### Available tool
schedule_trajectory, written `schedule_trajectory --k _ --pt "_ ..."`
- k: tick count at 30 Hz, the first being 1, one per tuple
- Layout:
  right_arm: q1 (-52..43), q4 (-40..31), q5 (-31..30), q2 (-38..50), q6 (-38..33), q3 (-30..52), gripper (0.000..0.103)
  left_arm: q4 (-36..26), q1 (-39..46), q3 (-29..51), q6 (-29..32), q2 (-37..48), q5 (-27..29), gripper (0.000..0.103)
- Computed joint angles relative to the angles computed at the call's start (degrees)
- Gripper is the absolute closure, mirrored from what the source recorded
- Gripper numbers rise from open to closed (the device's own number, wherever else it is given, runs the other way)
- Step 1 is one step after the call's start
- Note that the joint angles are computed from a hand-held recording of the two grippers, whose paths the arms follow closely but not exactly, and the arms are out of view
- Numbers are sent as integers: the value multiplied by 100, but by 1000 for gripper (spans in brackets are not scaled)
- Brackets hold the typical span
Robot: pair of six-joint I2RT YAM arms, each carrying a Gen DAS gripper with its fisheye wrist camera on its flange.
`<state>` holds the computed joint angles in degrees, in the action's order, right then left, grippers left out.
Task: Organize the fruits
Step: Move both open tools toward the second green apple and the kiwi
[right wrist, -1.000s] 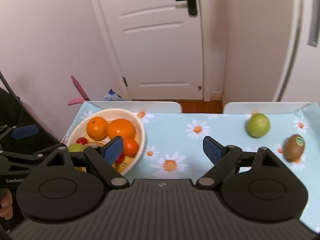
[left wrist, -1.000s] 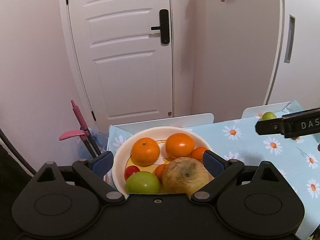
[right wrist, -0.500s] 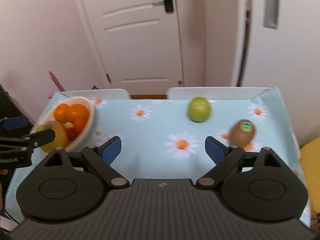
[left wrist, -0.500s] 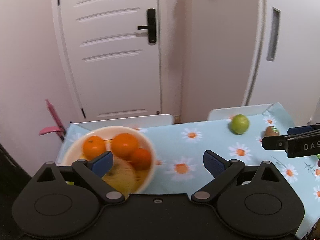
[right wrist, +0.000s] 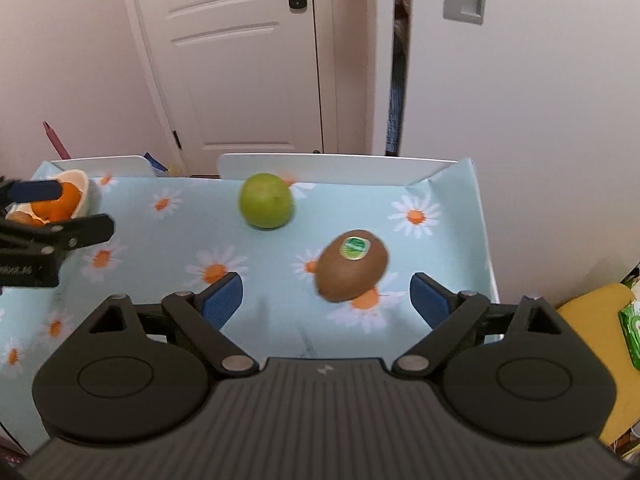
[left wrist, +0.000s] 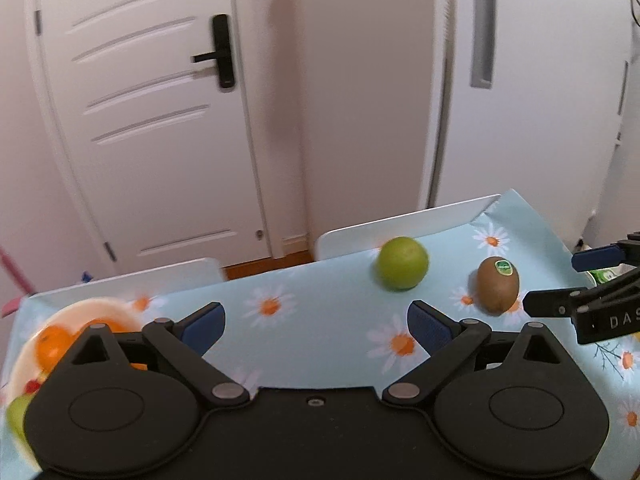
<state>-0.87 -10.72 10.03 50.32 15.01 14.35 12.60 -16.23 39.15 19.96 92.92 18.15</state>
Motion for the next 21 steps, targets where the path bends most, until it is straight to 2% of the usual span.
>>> schedule_trajectory --k 7,17,21 --pt "-1019 1338 -920 1028 -936 -246 0 89 -561 903 113 1229 8 5" --pt "-1317 2477 -1291 2310 -1250 -228 0 -147 -1084 2064 174 2422 -2 13" --pt "-1413 2718 -1408 2625 -1276 -199 0 -222 -1220 2348 137 2706 -47 23"
